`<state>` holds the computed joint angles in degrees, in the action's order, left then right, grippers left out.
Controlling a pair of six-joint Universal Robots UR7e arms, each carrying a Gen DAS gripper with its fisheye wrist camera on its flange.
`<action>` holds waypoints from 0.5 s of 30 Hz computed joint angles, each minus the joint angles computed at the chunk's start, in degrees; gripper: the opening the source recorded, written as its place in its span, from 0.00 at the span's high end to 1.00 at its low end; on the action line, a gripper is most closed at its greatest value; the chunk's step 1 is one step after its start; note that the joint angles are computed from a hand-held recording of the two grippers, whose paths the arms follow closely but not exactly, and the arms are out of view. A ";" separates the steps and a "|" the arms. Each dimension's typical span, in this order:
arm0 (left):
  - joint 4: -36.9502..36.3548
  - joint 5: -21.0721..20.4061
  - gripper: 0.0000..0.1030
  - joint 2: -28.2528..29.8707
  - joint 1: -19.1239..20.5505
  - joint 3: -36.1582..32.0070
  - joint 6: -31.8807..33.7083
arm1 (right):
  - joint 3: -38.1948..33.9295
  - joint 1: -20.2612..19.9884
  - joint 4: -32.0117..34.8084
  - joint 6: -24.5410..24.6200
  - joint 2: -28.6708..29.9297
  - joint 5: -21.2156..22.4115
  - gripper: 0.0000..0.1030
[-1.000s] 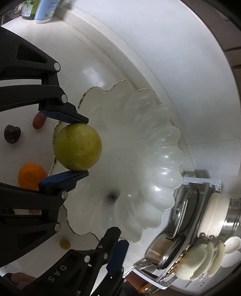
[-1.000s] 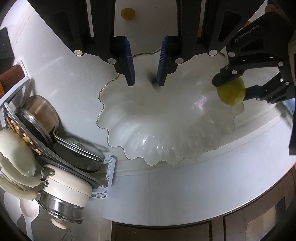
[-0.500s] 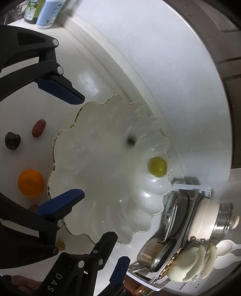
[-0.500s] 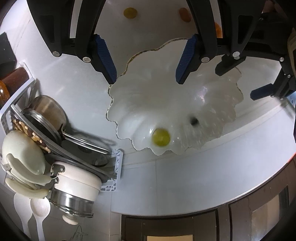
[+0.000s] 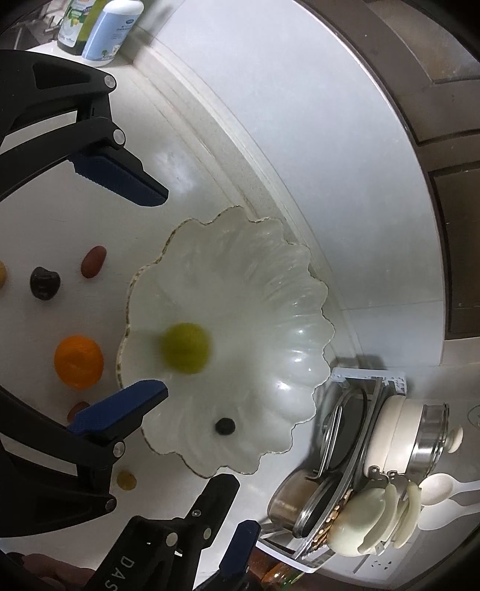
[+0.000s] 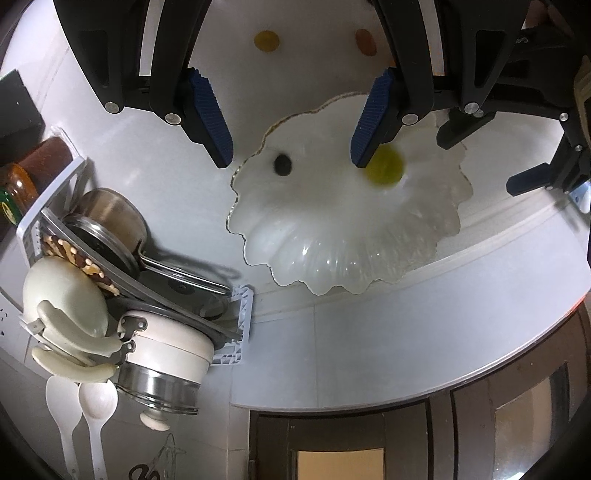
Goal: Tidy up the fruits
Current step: 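Withdraw the left tool from the bowl back over the counter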
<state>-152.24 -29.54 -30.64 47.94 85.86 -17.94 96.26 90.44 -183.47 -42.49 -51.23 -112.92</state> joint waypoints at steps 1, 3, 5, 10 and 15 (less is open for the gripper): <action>0.03 0.12 0.06 -0.12 -0.20 0.27 -0.24 | 0.41 0.00 -0.26 0.02 -0.28 0.01 0.35; 0.35 0.46 0.06 -0.38 -0.61 0.82 -0.87 | 1.15 -0.13 -0.54 0.01 -0.92 0.20 0.35; 0.26 0.68 0.06 -0.75 -1.04 1.55 -1.33 | 1.93 -0.18 -0.93 0.08 -1.50 0.34 0.35; 0.45 1.22 0.06 -1.59 -2.12 3.21 -2.79 | 4.10 -0.22 -1.81 0.03 -3.15 0.75 0.35; 1.24 1.69 0.06 -2.42 -3.31 4.94 -5.11 | 6.44 -0.32 -2.82 -0.45 -4.88 1.11 0.35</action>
<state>-151.00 -27.84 -33.06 44.63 90.81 -23.06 102.70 90.12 -186.29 -42.95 -56.11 -111.81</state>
